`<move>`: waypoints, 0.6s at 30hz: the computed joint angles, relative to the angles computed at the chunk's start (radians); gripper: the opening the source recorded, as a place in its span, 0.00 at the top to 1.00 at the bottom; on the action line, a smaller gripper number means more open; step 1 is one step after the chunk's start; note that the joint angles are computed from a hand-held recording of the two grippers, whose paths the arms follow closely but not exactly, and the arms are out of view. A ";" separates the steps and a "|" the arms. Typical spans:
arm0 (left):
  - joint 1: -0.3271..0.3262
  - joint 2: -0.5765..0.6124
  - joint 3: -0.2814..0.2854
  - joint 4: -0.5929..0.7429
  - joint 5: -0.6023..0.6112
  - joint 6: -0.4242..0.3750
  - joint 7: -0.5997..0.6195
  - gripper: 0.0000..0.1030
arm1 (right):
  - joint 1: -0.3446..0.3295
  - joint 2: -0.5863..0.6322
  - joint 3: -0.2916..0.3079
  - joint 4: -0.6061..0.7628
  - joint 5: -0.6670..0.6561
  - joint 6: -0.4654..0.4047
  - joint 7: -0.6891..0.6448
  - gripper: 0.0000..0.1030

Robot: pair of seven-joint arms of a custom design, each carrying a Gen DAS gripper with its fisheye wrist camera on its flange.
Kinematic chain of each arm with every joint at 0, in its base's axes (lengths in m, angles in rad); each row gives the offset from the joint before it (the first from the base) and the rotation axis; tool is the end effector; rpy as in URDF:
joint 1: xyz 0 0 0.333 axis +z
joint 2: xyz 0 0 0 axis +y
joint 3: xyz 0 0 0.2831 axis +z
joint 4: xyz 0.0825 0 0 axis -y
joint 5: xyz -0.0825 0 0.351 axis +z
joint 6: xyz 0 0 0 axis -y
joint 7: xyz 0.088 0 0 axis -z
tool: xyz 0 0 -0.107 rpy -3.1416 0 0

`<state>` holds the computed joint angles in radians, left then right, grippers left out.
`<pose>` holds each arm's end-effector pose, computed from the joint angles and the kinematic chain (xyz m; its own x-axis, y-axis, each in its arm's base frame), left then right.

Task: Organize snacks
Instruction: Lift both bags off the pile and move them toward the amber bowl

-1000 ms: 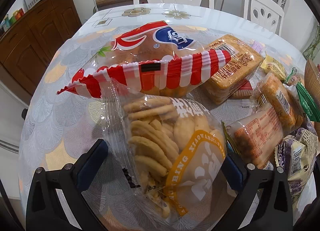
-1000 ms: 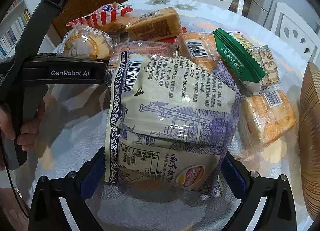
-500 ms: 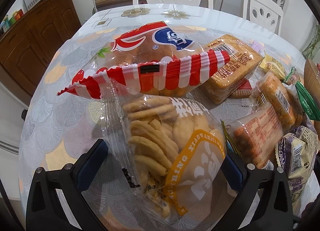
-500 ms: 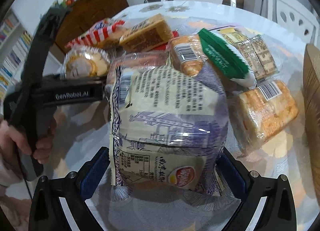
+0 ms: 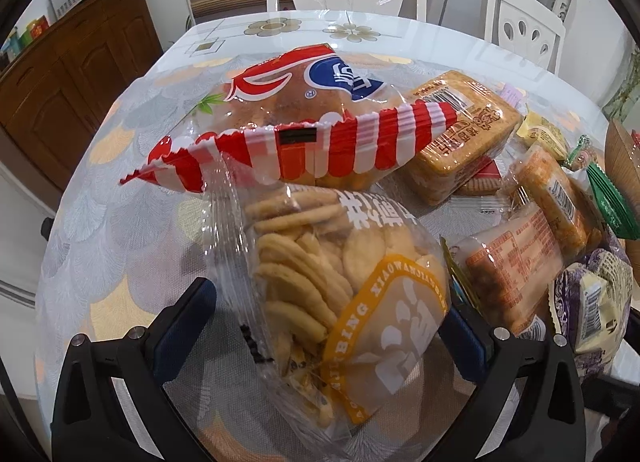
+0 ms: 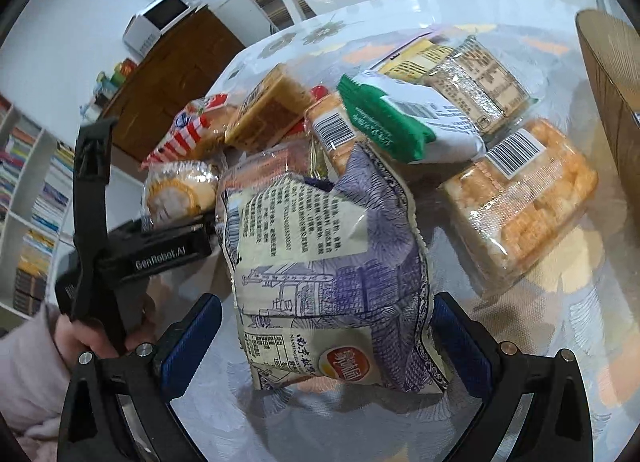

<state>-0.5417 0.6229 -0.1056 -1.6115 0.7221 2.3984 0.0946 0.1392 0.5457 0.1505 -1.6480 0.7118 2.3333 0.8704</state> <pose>0.5392 -0.3893 0.2754 0.3462 -0.9381 0.0056 -0.8235 -0.3068 -0.4773 0.6284 0.1859 0.3082 0.4970 -0.7302 -0.4688 -0.8625 -0.3567 -0.3589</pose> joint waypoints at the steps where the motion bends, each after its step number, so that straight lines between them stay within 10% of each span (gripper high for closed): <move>1: -0.002 -0.003 0.001 -0.007 0.005 0.005 -0.004 0.00 | -0.005 0.004 0.002 0.006 0.007 -0.006 0.000 0.00; 8: 0.013 -0.021 -0.008 -0.036 -0.001 0.040 0.021 0.02 | 0.021 -0.015 -0.016 -0.006 -0.052 -0.008 0.013 0.00; 12: 0.006 -0.062 -0.002 -0.094 0.051 0.094 0.032 0.39 | 0.075 -0.039 -0.044 -0.034 -0.171 0.048 0.060 0.20; 18: 0.012 -0.111 0.002 -0.178 0.081 0.178 -0.051 0.43 | 0.050 -0.033 -0.030 -0.024 -0.164 0.026 0.063 0.26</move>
<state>-0.5299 0.5115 -0.1041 -1.7900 0.8034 2.5768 0.0431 0.1893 0.5123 0.1204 -1.6723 0.5478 2.3596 0.9338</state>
